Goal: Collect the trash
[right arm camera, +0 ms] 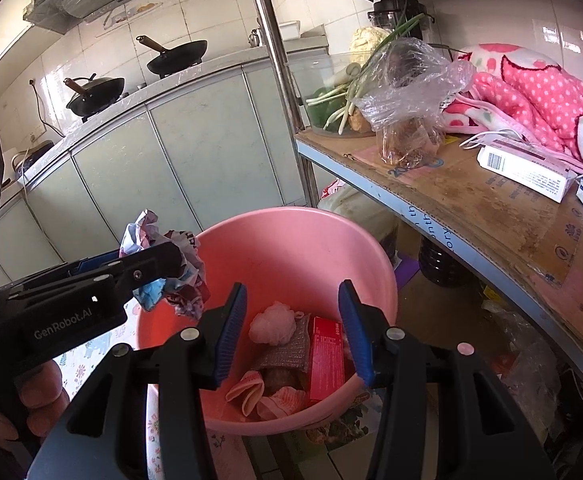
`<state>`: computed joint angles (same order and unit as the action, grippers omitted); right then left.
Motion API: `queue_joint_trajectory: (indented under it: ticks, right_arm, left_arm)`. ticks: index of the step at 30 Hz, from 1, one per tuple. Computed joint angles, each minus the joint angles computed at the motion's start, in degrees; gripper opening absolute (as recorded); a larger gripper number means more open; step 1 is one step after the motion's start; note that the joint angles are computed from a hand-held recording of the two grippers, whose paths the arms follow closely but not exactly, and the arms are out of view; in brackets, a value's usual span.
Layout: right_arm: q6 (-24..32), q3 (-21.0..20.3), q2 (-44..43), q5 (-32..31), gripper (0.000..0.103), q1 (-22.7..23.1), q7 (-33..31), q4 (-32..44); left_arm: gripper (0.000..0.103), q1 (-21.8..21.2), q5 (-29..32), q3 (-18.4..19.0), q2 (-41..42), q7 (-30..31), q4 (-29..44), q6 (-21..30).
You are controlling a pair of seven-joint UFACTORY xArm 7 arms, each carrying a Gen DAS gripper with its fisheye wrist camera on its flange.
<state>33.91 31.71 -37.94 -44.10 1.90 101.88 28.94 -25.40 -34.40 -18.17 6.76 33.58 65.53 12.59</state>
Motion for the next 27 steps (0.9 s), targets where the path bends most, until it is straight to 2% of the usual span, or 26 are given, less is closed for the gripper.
queue_joint_trajectory:
  ticks: [2,5,10,25,26,27]
  right_arm:
    - [0.9,0.2,-0.3,0.5,0.049,0.7,-0.2,0.2]
    - [2.2,0.5,-0.7,1.2,0.049,1.7,-0.6,0.4]
    - [4.5,0.9,-2.0,2.4,0.049,3.2,-0.9,0.7]
    - [11.7,3.2,-3.6,6.1,0.049,7.7,-3.3,3.3]
    - [12.4,3.5,-3.5,6.5,0.051,8.0,-3.5,3.7]
    - [13.1,3.7,-3.3,6.8,0.057,8.4,-3.7,4.1]
  left_arm:
    - [0.050,0.4,-1.9,-0.4,-0.9,1.5,-0.5,0.1]
    - [0.051,0.6,-7.8,-0.8,-2.4,6.6,-1.2,0.4]
    - [0.054,-1.0,-11.3,0.6,-4.4,9.5,-2.0,0.8]
    - [0.055,-5.6,-12.5,5.5,-12.6,9.7,-8.2,1.4]
    - [0.055,-5.9,-12.5,5.9,-13.2,9.5,-8.7,1.6]
    - [0.055,-6.2,-12.6,6.3,-14.0,9.3,-9.3,1.7]
